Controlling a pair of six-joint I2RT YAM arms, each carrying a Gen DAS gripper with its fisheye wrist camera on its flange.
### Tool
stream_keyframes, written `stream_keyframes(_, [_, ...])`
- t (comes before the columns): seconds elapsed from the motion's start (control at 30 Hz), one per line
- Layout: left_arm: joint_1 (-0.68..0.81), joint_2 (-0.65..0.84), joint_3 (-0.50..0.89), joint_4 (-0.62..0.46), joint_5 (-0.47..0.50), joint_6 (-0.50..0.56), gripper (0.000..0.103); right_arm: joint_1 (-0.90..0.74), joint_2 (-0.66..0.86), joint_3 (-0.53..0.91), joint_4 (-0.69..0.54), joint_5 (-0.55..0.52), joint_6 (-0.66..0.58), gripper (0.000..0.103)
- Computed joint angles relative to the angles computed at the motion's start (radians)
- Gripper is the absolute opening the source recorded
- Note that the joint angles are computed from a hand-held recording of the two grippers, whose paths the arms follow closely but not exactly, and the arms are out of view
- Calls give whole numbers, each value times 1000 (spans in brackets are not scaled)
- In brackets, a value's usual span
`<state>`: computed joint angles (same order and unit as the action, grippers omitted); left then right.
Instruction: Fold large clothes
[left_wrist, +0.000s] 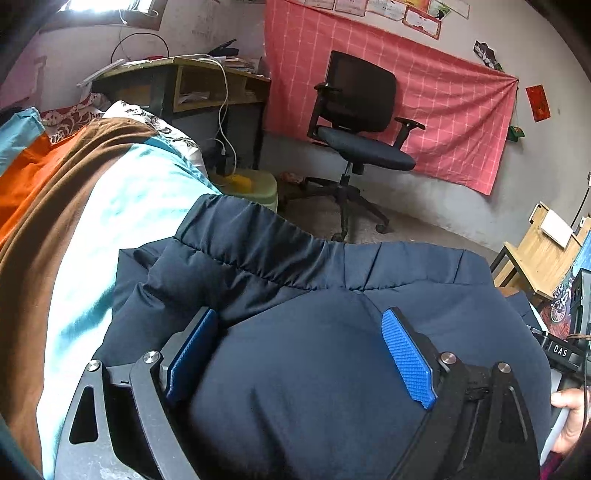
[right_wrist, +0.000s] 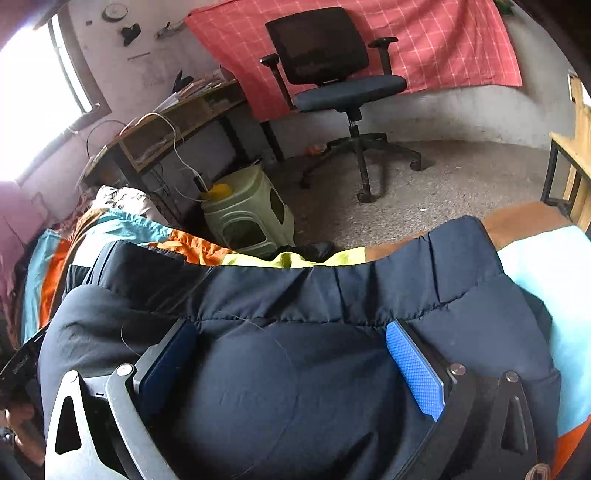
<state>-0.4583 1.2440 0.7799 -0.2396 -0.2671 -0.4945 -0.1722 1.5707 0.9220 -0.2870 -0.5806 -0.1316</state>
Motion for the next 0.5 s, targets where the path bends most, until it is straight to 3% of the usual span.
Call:
stream_keyframes(0.13, [11,-18,9,-36,38,13,88,-23,-12,-3,-22,-39,-10,103])
stream_keyframes(0.23, [33,-27,31,-88,64,54,88,-68,4,45,-121,-100,-49,103])
stream_keyframes(0.5, [123,-144,22,-204,141,121,88,-142,-109,8,-150,-36,-90,103])
